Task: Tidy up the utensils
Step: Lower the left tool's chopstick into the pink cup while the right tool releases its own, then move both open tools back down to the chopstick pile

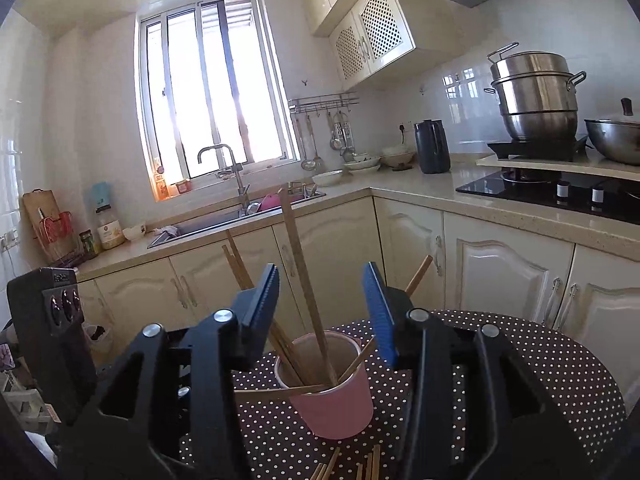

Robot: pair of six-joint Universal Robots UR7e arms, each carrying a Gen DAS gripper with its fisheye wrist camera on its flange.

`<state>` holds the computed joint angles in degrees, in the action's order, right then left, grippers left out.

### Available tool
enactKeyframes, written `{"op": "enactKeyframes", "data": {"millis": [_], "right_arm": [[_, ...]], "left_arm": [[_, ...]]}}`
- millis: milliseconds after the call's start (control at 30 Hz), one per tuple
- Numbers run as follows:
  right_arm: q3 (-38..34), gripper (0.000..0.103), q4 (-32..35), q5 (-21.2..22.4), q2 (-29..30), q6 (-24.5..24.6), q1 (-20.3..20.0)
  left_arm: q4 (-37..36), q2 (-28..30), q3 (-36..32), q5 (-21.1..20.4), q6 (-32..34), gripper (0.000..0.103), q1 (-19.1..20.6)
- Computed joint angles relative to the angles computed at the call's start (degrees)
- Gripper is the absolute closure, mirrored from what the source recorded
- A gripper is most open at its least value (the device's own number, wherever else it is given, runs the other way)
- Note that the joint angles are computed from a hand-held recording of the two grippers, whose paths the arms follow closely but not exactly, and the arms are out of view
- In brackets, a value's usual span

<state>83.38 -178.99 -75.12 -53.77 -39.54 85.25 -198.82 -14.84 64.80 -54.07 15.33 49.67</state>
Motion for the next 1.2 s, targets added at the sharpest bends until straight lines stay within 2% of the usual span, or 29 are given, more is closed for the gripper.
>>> {"op": "enactKeyframes", "data": {"millis": [133,267,433,500,900,967,1200], "right_arm": [[1.3,0.059,-1.2,-0.5,-1.3,1.1,0.3],[3.2,0.057,-2.6,-0.6,-3.1,1.5,0.5],[6.7,0.056,-4.3,-0.8,-5.9,1.3,0.6],[8.3,0.055,-5.1,-1.1,-7.2,1.4,0.5],[16.0,0.049,-7.8,-2.1,-14.2,1.0,-0.2],[17.0,0.046,-7.7,-3.0,-15.2,0.8,-0.3],[21.0,0.045,-6.6,-4.8,-18.3,-1.0,-1.1]], "left_arm": [[-0.8,-1.2,2.0,2.1,0.0,0.068,-0.9],[-2.5,-2.4,4.1,4.2,0.1,0.055,-2.1],[-4.7,-4.4,7.7,6.6,0.9,0.049,-3.9],[-5.7,-5.2,9.1,7.7,1.3,0.043,-4.7],[-8.5,-8.8,16.9,12.8,1.2,0.032,-9.3],[-8.1,-9.2,18.1,13.8,0.8,0.030,-9.9],[-3.4,-10.9,21.4,15.7,-3.5,0.029,-11.2]]}}
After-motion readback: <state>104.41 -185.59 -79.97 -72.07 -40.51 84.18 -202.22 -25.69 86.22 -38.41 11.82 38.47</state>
